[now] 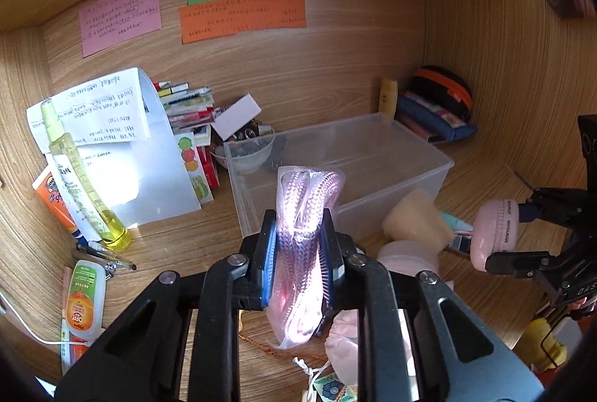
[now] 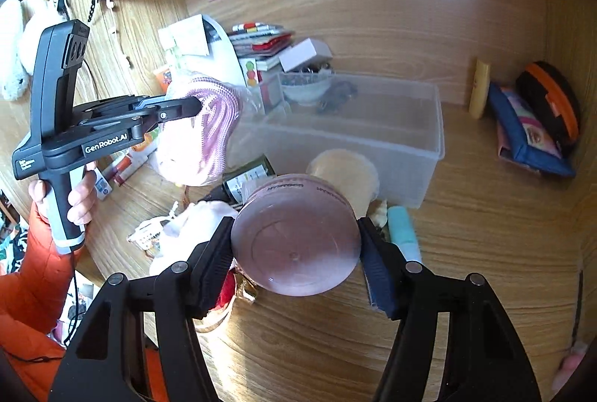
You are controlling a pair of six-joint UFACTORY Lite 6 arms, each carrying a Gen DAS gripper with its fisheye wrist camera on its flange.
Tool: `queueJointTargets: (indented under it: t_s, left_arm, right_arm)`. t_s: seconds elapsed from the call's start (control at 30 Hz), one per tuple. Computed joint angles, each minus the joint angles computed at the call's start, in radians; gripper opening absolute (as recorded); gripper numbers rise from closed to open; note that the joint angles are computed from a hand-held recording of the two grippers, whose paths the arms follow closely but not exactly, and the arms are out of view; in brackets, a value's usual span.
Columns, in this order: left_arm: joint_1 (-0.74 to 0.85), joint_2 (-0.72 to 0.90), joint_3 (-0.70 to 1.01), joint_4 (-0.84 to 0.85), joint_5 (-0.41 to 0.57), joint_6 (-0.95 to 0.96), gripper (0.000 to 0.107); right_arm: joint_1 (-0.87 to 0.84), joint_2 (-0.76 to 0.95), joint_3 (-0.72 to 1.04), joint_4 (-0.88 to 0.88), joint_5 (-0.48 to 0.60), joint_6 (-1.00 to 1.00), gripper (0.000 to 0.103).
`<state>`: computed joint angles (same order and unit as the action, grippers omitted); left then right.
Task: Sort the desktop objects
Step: 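Carry both items over the clear box and open the right gripper to drop the container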
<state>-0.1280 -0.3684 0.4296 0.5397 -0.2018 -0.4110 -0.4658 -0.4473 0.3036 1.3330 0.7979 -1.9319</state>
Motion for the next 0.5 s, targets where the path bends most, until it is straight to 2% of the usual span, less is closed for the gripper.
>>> queueJointTargets:
  t_s: [0.13,0.23,0.33,0.5]
  left_arm:
    - [0.046,-0.035,0.008,0.292,-0.021,-0.294,0.020]
    - [0.078,-0.056,0.015,0.435,-0.042,-0.443,0.020]
    - [0.102,-0.063,0.033,0.526,-0.060,-0.540,0.020]
    - [0.123,-0.062,0.056,0.545,-0.082,-0.565,0.020]
  right_arm:
    - [-0.022,-0.001,0.027,-0.015,0.045,0.019,0.061]
    - [-0.032,-0.012,0.045,-0.006,0.069,0.033,0.061]
    - [-0.034,-0.009,0.071,0.013,0.084,0.039,0.061]
    - [-0.026,0.046,0.151,0.070,0.093,0.028,0.061]
